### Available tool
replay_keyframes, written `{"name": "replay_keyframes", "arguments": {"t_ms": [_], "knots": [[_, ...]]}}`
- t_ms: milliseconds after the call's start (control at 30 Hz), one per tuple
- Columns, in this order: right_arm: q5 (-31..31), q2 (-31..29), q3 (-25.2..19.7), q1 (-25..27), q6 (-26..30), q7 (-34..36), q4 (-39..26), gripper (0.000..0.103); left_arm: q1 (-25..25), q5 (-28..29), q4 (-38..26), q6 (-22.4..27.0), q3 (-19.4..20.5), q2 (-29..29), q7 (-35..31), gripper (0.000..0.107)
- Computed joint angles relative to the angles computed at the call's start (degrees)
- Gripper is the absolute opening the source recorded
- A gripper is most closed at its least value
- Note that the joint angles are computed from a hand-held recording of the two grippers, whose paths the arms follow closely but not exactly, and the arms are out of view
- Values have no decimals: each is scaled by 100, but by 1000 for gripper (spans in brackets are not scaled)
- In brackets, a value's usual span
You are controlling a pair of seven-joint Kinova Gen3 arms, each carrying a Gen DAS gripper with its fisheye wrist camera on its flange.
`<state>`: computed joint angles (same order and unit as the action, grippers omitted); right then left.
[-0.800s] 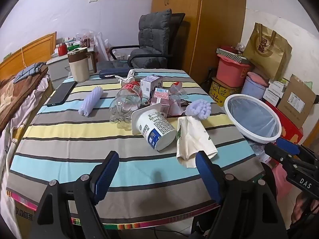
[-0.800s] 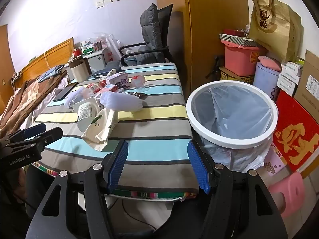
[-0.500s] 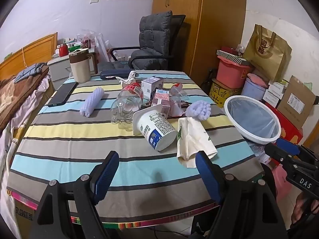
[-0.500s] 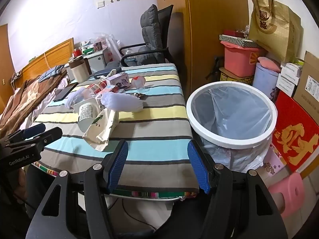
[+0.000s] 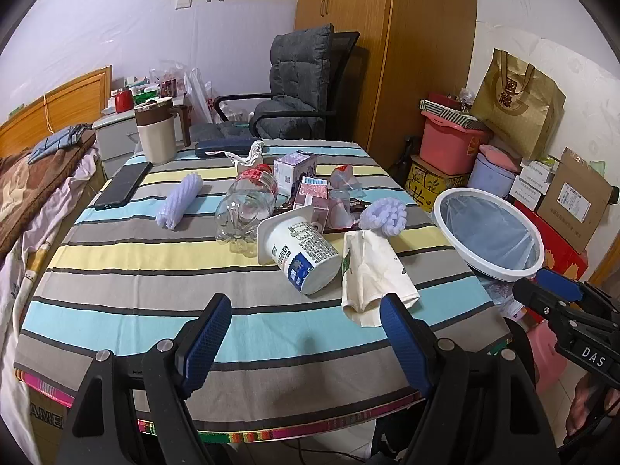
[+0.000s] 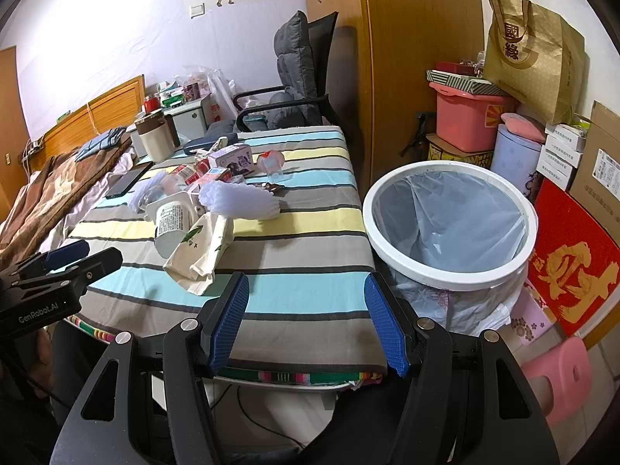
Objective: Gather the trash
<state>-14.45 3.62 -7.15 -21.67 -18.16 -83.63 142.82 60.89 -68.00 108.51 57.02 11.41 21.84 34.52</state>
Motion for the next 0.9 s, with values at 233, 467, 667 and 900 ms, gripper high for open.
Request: {"name": "replay_keyframes", "arguments": {"t_ms": [233, 467, 667, 900], "knots": [[-8, -26, -4, 8, 10, 7, 10, 64, 28, 61, -85, 80, 13, -16, -90, 79], [-23, -23, -7, -1, 7, 17, 11, 64, 36, 64, -84, 86, 16, -20, -81, 79], [-134, -36, -8, -33, 14, 104, 13, 64, 41, 56, -81, 94, 15, -15, -64, 79], [-90, -38, -12, -12, 28, 75, 10, 64, 47, 49, -81, 113, 17, -18, -64, 79]]}}
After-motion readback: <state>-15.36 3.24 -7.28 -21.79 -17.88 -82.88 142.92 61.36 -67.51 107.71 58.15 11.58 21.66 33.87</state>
